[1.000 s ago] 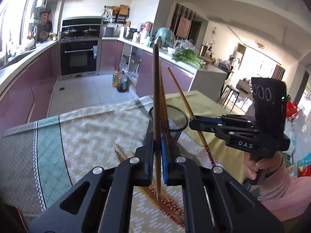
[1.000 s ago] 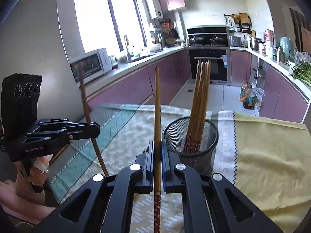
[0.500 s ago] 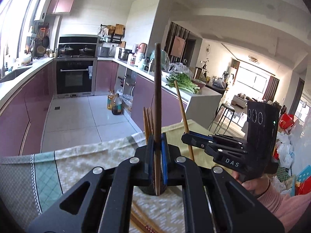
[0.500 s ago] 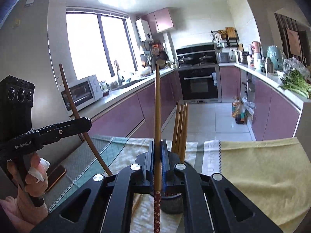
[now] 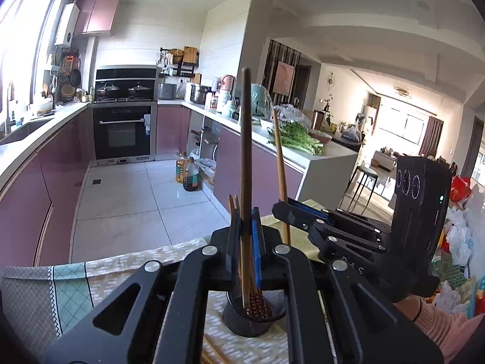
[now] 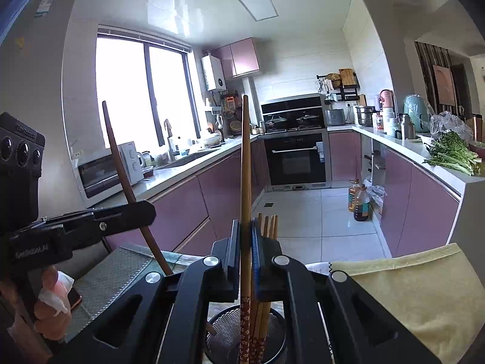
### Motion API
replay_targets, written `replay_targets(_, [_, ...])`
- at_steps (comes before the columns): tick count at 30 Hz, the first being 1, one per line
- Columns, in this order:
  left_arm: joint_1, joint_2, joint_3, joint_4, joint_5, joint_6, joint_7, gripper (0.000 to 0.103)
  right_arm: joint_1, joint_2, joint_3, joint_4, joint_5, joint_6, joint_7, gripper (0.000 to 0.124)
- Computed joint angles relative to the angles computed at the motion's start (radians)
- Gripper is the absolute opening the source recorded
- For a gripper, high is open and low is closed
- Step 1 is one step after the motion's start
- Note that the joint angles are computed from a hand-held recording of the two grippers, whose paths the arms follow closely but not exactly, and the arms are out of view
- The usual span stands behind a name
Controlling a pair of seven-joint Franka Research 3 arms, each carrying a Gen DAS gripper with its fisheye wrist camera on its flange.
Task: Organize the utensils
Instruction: 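Raise the chopstick upright with the right gripper and drop it into the mesh cup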
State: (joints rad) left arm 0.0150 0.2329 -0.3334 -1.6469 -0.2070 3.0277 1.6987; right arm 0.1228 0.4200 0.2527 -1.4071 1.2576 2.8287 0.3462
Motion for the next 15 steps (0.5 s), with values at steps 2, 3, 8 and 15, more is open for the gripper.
replay_targets(2, [-0.024,0.021,0.025,0.023,0.04,-0.034,-0.028,0.008,0.015,0.016,-0.003,0.006,-0.02,0.027,0.006,0.006])
replay_targets(3, [-0.032,0.029,0.032,0.032,0.056,-0.052,-0.037,0.008,0.018,0.019,-0.002,0.005,-0.03,0.033,0.011,0.006])
replay_targets(8, [-0.053,0.067,0.055,0.07,0.116,-0.127,-0.061,0.008,0.037,0.041,-0.024,0.0,-0.153,0.033,0.125,0.006])
replay_targets(15, [-0.048,0.111,0.047,0.131,0.107,-0.237,-0.022,0.008,0.041,0.052,-0.055,-0.006,-0.338,-0.041,0.316,0.006])
